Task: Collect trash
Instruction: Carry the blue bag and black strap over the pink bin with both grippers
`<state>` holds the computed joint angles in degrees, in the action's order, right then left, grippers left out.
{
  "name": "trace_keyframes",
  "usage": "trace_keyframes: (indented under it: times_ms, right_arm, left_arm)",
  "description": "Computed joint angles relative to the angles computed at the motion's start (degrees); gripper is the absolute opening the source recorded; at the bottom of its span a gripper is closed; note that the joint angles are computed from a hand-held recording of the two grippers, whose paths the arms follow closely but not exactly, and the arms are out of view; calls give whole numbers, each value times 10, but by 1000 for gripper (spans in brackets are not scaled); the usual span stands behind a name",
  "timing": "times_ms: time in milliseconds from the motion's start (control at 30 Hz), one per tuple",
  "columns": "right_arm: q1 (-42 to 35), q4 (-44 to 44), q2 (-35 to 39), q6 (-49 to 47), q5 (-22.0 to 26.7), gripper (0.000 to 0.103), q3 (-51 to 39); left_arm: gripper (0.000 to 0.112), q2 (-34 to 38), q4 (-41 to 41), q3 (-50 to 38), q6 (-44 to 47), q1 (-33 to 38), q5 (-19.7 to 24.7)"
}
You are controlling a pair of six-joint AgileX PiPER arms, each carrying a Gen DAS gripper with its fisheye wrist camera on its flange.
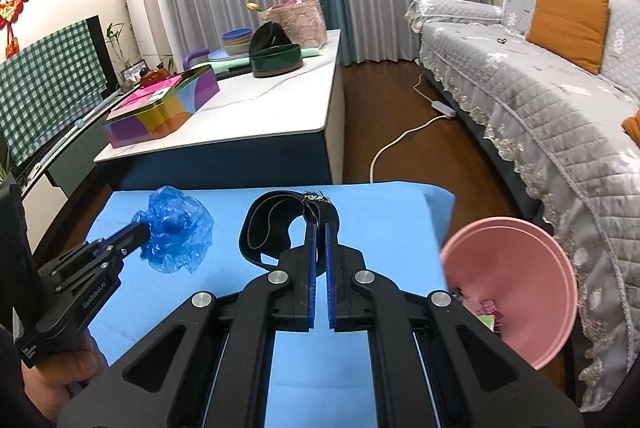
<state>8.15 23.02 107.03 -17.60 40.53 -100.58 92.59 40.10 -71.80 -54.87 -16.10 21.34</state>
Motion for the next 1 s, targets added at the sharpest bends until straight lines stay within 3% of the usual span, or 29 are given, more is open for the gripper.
trace_keyframes:
  times_ms: [467,700,1000]
  right_arm:
    - [-85,43,-54,-112,15,4,13]
    - [-138,108,-55,-161,-7,4,58]
    - [-182,122,-36,-178,-31,4,60]
  left_arm:
    - [5,6,61,-8,-59,-52,-3]
    - [5,37,67,-38,-59,-91,14]
    - [5,77,53,-83,-38,-119,23]
